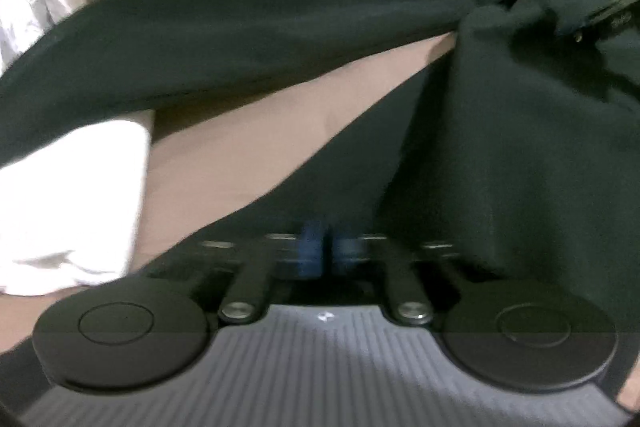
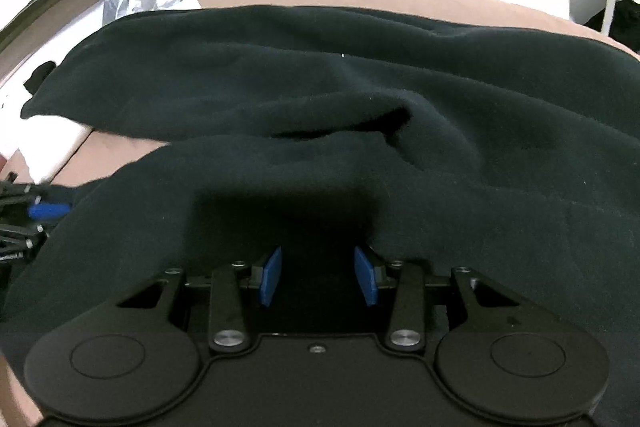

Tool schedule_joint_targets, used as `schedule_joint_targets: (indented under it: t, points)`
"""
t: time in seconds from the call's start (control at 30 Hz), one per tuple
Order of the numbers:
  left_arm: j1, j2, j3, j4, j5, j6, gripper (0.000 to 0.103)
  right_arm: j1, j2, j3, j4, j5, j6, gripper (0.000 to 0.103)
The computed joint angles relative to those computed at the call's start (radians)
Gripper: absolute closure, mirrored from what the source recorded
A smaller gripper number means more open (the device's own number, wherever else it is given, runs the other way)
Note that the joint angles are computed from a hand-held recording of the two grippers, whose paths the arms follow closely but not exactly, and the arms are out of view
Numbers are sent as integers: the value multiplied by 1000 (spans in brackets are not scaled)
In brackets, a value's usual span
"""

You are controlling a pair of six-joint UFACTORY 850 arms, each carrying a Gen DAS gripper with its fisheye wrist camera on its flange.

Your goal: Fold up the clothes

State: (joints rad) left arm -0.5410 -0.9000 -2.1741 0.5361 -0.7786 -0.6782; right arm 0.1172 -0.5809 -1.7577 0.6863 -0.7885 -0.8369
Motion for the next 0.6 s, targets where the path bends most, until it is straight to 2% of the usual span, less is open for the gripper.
schedule_joint_targets:
  t: [0.1,0.2,0.27,0.33,0.4,0.43,0.5,0.53,0.57,0.6]
  points:
    - [1,31,24,57,15,-94,102,5,12,15,-12,27,1,57]
    - [26,95,90,94,94,-231,102,2,37,48,-10,52,-4,57]
    - [75,140,149,4,190,-290,102,3,49,64,-10,65,-5,57]
    - [115,120,134,-117,211,-277,102,-5,60,80,-5,75,-15,57]
    - [137,61,62,-181,164,-263,102,-11,71,98,-5,102,-9,57]
    - [136,13,-8,-171,101,-273,102,-13,77,108,-6,121,0,57]
    - [104,-103,-199,-25,-108,-270,103,-16,87,126,-10,159,19,57]
    - [90,-150,-272,35,-186,-234,103,-18,93,135,-11,177,29,57]
    - [85,-167,-303,54,-222,-222,103,-24,102,146,-8,191,39,57]
    - [92,-156,-292,30,-216,-249,103,-29,110,156,-4,204,49,57]
